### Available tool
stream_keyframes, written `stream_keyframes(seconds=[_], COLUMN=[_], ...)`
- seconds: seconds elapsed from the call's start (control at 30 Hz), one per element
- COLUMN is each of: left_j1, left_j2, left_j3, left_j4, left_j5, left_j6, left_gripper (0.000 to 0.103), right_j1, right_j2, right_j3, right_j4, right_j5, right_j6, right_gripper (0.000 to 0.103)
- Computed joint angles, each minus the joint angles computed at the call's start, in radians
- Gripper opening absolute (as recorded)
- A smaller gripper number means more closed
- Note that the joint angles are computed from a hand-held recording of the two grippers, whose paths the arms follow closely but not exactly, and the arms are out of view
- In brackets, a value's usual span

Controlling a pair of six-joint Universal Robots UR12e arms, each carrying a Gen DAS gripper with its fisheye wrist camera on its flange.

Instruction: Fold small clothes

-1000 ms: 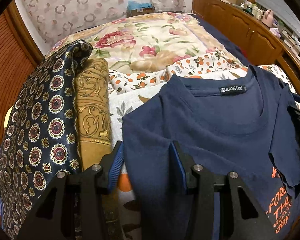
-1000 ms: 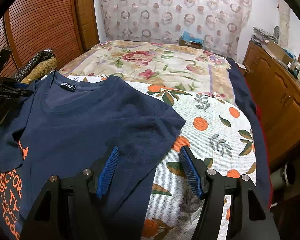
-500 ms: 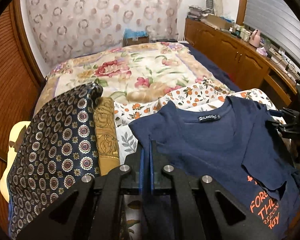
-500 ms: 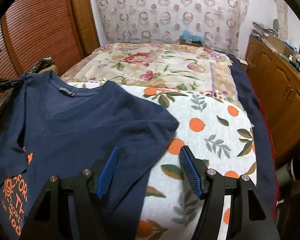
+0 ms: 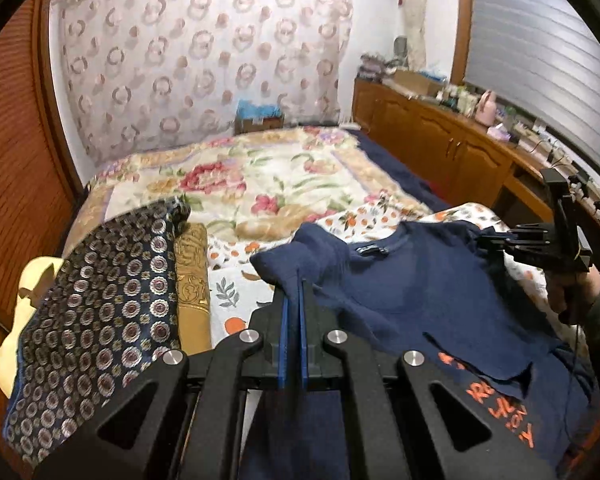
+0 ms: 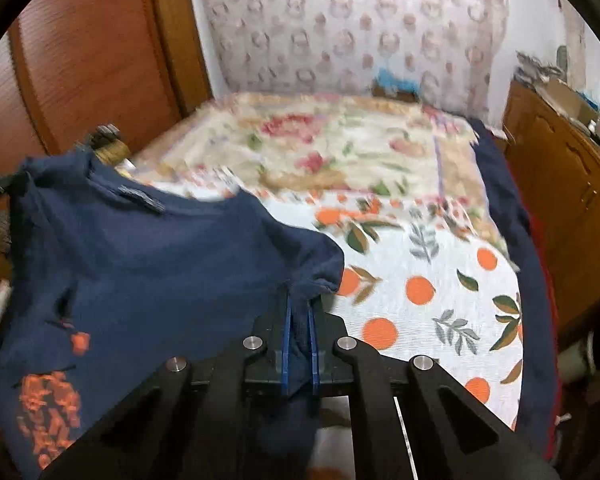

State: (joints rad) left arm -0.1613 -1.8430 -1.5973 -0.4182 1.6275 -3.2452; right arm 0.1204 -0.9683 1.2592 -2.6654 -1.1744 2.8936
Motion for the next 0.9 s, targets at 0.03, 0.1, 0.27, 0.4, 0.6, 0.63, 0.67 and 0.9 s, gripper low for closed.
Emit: stream_keyframes(seconds=[0.03,0.1,0.27,0.4,0.6,0.63,0.67,0.9], left_j1=[-0.003,-0.003,-0.021,-0.027,-0.056,-0.056,-0.056,-0.074], left_j2=[0.014,0.041,0.1,0.156,0.232,0.245,0.252,0.301], left_j3=[-0.014,-0.051,-0.128,-0.199,-0.313,-0.333,-0.345,-0.391], left_j4=[0.02,0.083,0.144,0.194,0.261,0.279,0.29,0.283], left_j5=[-0.007,-0.039,-0.039,-0.039,-0.012,-0.022,-0.024,-0.007], left_j6=[-0.002,-0.004,-0.005,-0.022,-0.054,-0.078,-0.09,-0.091], left_gripper=[0.005,0.005,0.005,0.005,0.005,0.005,0.005,0.005], right_j1=[-0.003,-0.008,-0.036,-0.064,-0.096,-0.1,-0.108,-0.14], right_j2=[-0.013,-0.045,-0.146,-0.223,-0.33,-0.345,-0.362,-0.463], right_j3=[0.02,0.068,0.229,0.358,0.539,0.563,0.591,0.669], right_j4=[-0.031,-0.087,-0.235,-0.336,-0.395,-0.397,-0.402,-0.334], right_j5=[0.006,0.022,0.089,0.141,0.223,0.229,0.247,0.265], right_j6=[0.009,0.016,0.035,0.051,0.042,0.039,0.045,-0.022], right_gripper=[0.007,0.007,0.006,0.006,0.006,0.006,0.006,0.006])
